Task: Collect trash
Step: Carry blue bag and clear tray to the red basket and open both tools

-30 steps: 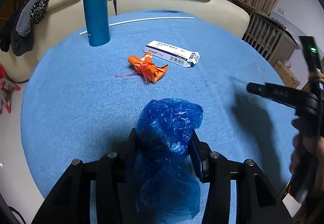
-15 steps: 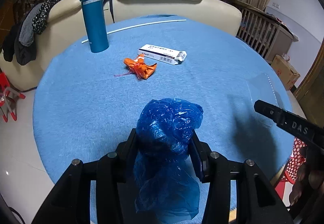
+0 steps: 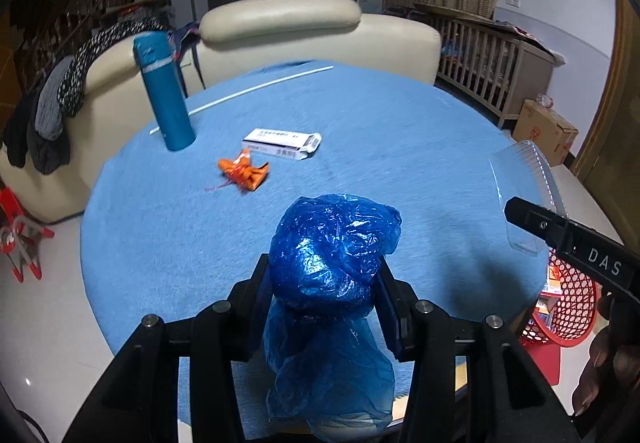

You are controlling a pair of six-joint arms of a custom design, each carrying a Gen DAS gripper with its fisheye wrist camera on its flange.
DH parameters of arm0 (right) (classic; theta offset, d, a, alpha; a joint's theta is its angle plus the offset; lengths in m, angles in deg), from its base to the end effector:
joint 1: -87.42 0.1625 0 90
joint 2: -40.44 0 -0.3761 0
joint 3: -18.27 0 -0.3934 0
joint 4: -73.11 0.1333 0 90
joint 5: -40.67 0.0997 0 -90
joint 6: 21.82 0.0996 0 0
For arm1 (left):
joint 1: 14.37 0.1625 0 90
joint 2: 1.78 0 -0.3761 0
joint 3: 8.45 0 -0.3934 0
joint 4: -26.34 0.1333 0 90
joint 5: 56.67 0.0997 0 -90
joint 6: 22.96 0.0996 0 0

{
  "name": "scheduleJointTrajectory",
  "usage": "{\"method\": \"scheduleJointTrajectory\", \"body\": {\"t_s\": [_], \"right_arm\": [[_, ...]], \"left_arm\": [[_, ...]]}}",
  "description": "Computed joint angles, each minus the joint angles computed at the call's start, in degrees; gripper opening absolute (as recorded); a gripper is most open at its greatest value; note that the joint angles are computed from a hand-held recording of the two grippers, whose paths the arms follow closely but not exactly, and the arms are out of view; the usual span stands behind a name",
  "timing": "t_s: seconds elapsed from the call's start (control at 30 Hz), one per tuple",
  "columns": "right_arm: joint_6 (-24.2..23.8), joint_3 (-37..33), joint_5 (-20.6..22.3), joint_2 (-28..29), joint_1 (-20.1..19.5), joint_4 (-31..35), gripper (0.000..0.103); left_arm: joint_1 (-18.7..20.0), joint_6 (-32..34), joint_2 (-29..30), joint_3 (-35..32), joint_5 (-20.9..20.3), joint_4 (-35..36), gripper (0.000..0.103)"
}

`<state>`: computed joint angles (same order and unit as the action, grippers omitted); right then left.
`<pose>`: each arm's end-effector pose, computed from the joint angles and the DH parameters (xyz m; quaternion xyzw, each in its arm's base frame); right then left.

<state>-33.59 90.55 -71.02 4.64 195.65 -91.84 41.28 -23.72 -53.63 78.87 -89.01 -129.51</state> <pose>0.3285 -0.6888 0.1382 0.1801 -0.9118 0.3331 0.1591 -0.1961 -0.6723 0.2344 0.1233 0.8459 -0.3592 0.3745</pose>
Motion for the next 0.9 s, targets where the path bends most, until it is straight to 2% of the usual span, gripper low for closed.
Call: {"method": "scheduleJointTrajectory", "body": {"t_s": [0.9], "right_arm": [[0.41,4.72,0.58,-2.9,-1.36,-3.43,0.049]], "left_arm": [[-0.5,1.76,1.9,-1.01,-0.16,2.41,0.049]]}}
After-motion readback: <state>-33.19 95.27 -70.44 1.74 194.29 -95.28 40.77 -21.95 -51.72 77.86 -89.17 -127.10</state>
